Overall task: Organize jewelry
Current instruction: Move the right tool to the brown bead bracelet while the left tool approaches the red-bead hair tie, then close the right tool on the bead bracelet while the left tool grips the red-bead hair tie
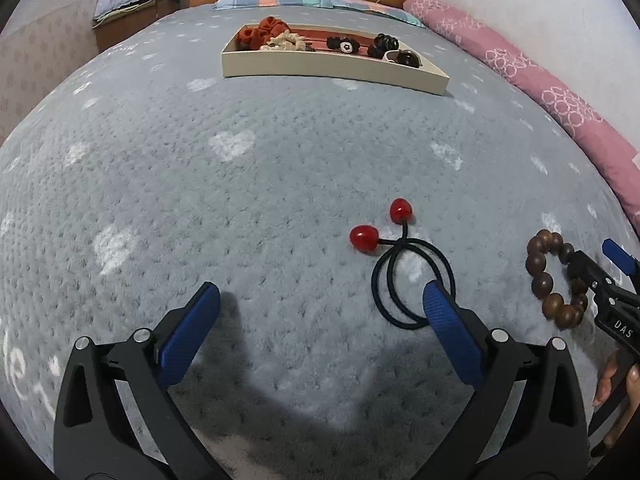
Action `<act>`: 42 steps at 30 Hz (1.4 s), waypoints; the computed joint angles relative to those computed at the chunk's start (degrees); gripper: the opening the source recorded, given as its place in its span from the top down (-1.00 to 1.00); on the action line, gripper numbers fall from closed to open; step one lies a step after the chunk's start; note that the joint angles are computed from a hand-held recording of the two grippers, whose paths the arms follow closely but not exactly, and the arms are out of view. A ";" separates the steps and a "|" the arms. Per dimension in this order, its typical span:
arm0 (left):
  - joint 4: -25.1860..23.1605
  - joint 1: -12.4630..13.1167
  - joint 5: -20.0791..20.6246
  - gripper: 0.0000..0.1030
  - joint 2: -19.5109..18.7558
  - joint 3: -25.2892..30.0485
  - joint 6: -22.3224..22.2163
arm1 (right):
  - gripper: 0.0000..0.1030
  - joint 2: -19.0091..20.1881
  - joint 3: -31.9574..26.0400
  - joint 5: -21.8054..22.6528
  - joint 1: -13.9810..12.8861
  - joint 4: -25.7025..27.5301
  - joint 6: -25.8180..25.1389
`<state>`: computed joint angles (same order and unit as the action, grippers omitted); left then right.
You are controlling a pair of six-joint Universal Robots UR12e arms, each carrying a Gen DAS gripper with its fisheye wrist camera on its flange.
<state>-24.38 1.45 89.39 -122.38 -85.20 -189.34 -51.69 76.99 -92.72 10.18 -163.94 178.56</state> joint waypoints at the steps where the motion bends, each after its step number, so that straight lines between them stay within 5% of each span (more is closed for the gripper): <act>1: -0.42 -0.04 0.01 -0.90 -0.21 0.38 0.38 | -0.80 0.03 -0.07 0.23 -0.07 0.32 0.21; 10: -4.03 -0.94 2.51 -0.90 -2.10 3.78 3.84 | -0.80 0.58 -1.33 0.55 -0.20 4.06 0.99; 16: -4.16 -0.54 0.74 -0.83 -2.50 4.27 4.34 | -0.77 1.08 -2.50 1.61 -0.26 6.68 -0.02; 26: -4.48 -0.46 -0.49 -0.66 -3.69 6.23 6.09 | -0.21 1.28 -2.89 3.74 -0.48 8.22 -0.42; 33: -2.46 -0.46 -0.92 -0.23 -3.39 5.39 6.40 | 0.01 1.26 -2.85 4.37 -0.45 8.10 -1.13; 38: -2.08 -0.50 -1.10 -0.10 -3.36 5.29 6.85 | 0.21 1.41 -3.25 3.13 0.04 8.47 -3.13; 42: -1.36 -0.25 -2.88 0.27 -3.06 4.74 7.45 | 0.31 1.34 -3.19 3.19 0.12 8.26 -3.88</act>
